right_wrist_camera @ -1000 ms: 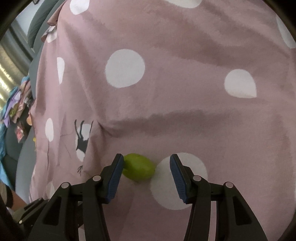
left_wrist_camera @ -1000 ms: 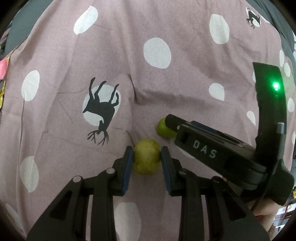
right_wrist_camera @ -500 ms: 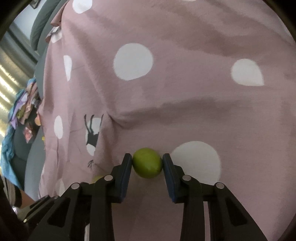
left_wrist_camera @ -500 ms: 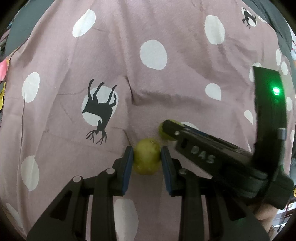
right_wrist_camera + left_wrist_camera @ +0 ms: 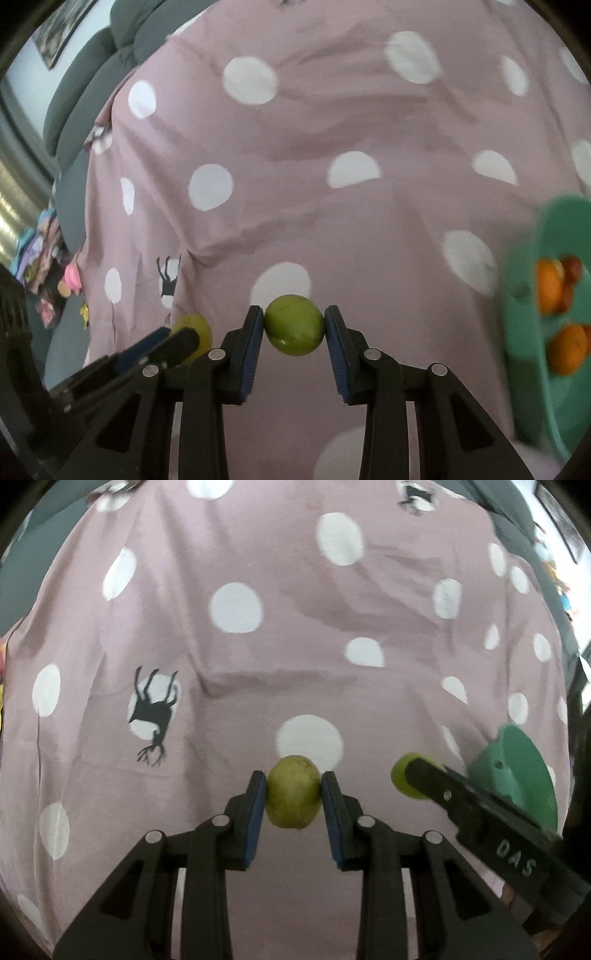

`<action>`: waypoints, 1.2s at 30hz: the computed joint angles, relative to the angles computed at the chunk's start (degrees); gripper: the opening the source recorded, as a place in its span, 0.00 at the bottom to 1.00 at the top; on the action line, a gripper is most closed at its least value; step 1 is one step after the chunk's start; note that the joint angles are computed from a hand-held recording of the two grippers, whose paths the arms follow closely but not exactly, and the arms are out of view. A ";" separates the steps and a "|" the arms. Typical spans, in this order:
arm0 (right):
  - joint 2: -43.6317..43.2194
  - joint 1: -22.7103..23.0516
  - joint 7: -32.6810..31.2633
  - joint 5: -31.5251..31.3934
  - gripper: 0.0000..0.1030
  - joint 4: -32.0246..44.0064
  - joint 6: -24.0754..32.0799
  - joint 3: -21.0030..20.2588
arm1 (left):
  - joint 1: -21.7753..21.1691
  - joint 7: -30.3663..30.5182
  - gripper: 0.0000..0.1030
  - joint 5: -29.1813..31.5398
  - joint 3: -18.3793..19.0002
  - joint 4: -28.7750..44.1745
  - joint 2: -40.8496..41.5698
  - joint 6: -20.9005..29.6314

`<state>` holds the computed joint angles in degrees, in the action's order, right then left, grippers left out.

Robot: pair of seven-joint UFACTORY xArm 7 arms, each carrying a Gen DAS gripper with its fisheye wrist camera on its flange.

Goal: Organize fruits
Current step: 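Carry the pear and lime over the green bowl and open both grippers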

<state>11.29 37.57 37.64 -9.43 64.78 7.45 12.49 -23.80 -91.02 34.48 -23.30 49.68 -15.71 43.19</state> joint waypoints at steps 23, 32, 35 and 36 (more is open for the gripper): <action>-17.27 -12.66 47.85 -46.66 0.35 -12.25 -6.12 0.91 | -7.65 -1.13 0.29 12.61 -0.81 14.81 10.83 2.14; -24.72 -24.58 55.95 -50.03 0.35 -17.83 -5.55 6.34 | -15.17 1.13 0.29 18.29 3.43 26.94 21.75 1.89; -27.37 -27.61 56.01 -48.34 0.35 -19.93 -4.85 7.74 | -17.53 3.45 0.29 18.27 5.20 30.71 24.95 1.98; -28.08 -28.40 55.62 -47.56 0.35 -20.59 -4.71 8.06 | -18.19 4.11 0.29 18.07 5.84 31.76 25.86 1.77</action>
<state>-16.79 9.17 93.26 -56.99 44.19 2.75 20.56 -41.98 -86.91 52.55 -17.46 81.44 10.15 44.96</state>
